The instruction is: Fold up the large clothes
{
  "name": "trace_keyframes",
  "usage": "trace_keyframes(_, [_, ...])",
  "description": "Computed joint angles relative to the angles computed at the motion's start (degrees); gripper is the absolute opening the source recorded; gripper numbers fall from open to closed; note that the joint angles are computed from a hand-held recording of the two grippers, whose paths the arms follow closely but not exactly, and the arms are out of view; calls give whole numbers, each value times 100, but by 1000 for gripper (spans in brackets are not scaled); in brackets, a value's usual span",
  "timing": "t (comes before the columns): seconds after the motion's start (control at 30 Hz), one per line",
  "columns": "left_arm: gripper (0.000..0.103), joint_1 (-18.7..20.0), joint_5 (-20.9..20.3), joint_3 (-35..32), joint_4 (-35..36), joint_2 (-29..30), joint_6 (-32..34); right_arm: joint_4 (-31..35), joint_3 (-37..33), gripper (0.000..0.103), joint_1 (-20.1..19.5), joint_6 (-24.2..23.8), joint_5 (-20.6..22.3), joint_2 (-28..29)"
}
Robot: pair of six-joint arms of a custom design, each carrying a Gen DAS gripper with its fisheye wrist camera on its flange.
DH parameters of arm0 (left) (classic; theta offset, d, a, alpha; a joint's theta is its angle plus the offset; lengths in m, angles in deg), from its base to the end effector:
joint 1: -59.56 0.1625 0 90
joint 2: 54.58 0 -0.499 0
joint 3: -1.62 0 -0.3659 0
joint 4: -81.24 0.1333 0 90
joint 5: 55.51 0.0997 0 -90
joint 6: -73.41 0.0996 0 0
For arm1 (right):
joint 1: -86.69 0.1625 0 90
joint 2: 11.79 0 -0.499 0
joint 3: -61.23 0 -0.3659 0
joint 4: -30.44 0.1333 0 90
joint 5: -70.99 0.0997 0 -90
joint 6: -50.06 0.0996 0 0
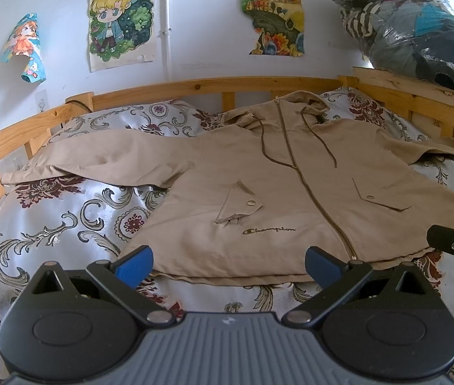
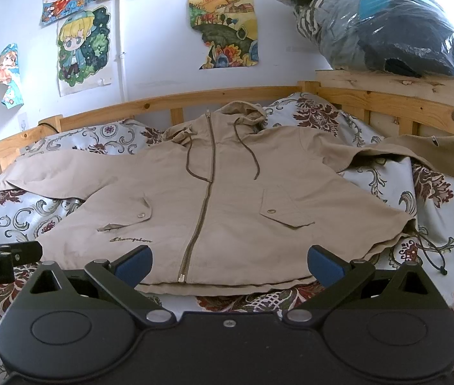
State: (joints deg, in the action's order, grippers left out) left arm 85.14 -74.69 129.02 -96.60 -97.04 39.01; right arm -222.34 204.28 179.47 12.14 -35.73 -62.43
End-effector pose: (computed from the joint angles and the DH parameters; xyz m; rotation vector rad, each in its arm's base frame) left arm -0.3543 -0.4217 0.1073 0.5072 2.0373 -1.1678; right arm 0.1251 -0.4188 0.2446 0.5419 -2.1052 1.3574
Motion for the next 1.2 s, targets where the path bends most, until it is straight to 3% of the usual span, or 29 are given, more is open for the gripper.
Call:
trace_keyframes(0.67, [102,29,-87,-28,631,-132,-435,-8,-13,102,44,199,-182,22])
trace_keyframes(0.9, [102,120,-425,-158,1223,-275,-739,96,-15,102,14,348,-132,-38])
trace_keyframes(1.0, [102,182,-588,-287,1634,-336,-901,592,-57,102,23,578,-217,-201])
trace_keyframes(1.1, [102,264,-758,-424,1923,-379,-973,1458,-243,102,118,1043,-622,-417])
trace_keyframes(1.2, [102,337,-913,-572,2120,-440,-938,1626,-361,102,161,1133,-883,-410])
